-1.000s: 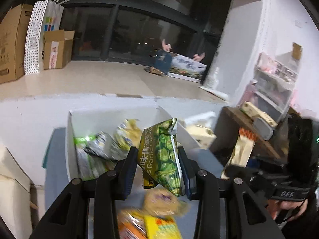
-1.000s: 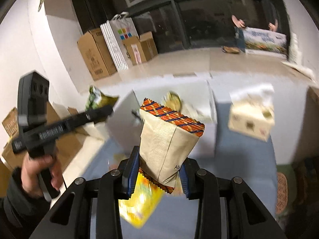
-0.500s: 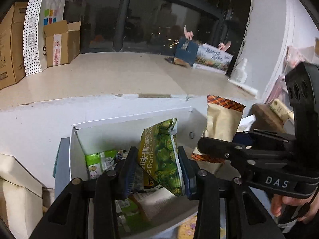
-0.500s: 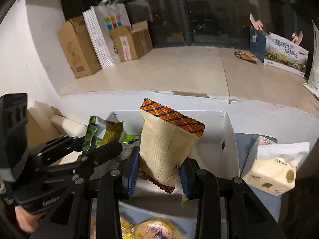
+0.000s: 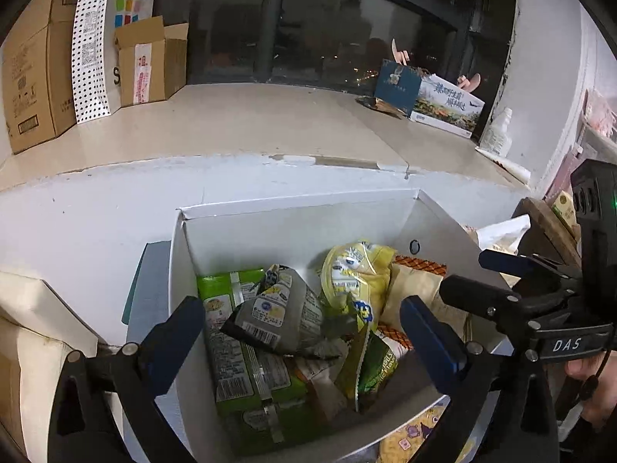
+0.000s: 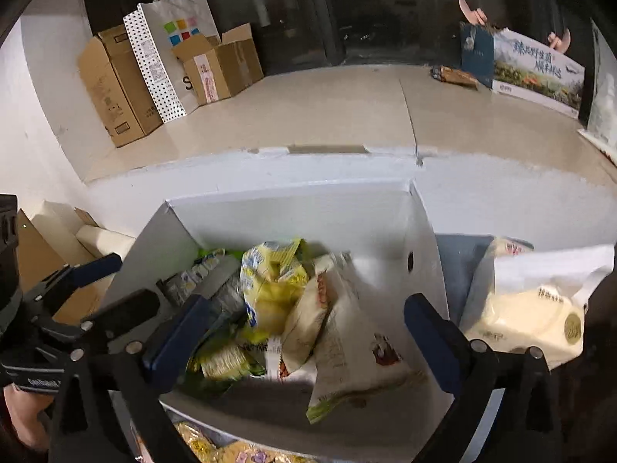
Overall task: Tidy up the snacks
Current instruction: 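Lower both packets into the white box and open both grippers, then withdraw both tools and move them over the remaining snacks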
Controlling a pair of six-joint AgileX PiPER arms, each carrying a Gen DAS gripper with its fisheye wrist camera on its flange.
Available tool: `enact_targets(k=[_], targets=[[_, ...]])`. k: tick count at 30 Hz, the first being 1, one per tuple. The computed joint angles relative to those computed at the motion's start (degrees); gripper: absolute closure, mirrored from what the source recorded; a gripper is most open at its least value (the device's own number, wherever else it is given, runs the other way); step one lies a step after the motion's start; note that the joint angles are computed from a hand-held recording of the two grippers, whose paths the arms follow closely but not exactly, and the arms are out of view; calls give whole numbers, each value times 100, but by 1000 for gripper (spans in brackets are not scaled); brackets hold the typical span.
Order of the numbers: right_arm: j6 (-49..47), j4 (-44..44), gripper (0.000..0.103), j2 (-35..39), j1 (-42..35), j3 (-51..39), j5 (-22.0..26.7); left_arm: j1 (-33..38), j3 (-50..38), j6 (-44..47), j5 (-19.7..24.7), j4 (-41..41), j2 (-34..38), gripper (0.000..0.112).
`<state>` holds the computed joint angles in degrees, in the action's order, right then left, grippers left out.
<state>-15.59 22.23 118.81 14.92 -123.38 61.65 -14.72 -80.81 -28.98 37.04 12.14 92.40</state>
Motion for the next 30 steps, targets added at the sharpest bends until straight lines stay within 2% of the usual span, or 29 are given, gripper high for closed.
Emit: enact_targets(k=[5, 9, 14, 17, 22, 24, 26, 30], targets=[[-16, 242, 0, -190, -127, 208, 77, -89, 116, -116, 58, 122, -188, 9], [-246, 473, 0, -684, -231, 746, -135, -316, 236, -165, 253, 429, -512, 9], [-1071, 895, 0, -1820, -408, 2045, -573, -603, 764, -269, 159, 543, -1206, 9], [-1636, 1220, 0, -2517, -560, 2784, -740, -909, 1144, -646, 180, 863, -1653, 9], [-2385, 2013, 0, -3463, -1041, 3902, -509, -1593, 1886, -1490, 209, 1369, -2541, 9], [-2705, 2367, 0, -3847, -1328, 4420, -267, -2004, 2223, -1832, 271, 1591, -2902, 9], [-3108, 2738, 0, -4219, -1659, 4985, -31, -2649, 2480, -2657, 647, 2324, -3106, 9], [-3867, 3191, 0, -4978, -2397, 6175, 381, -3672, 3171, -4069, 941, 3055, -3640, 9]])
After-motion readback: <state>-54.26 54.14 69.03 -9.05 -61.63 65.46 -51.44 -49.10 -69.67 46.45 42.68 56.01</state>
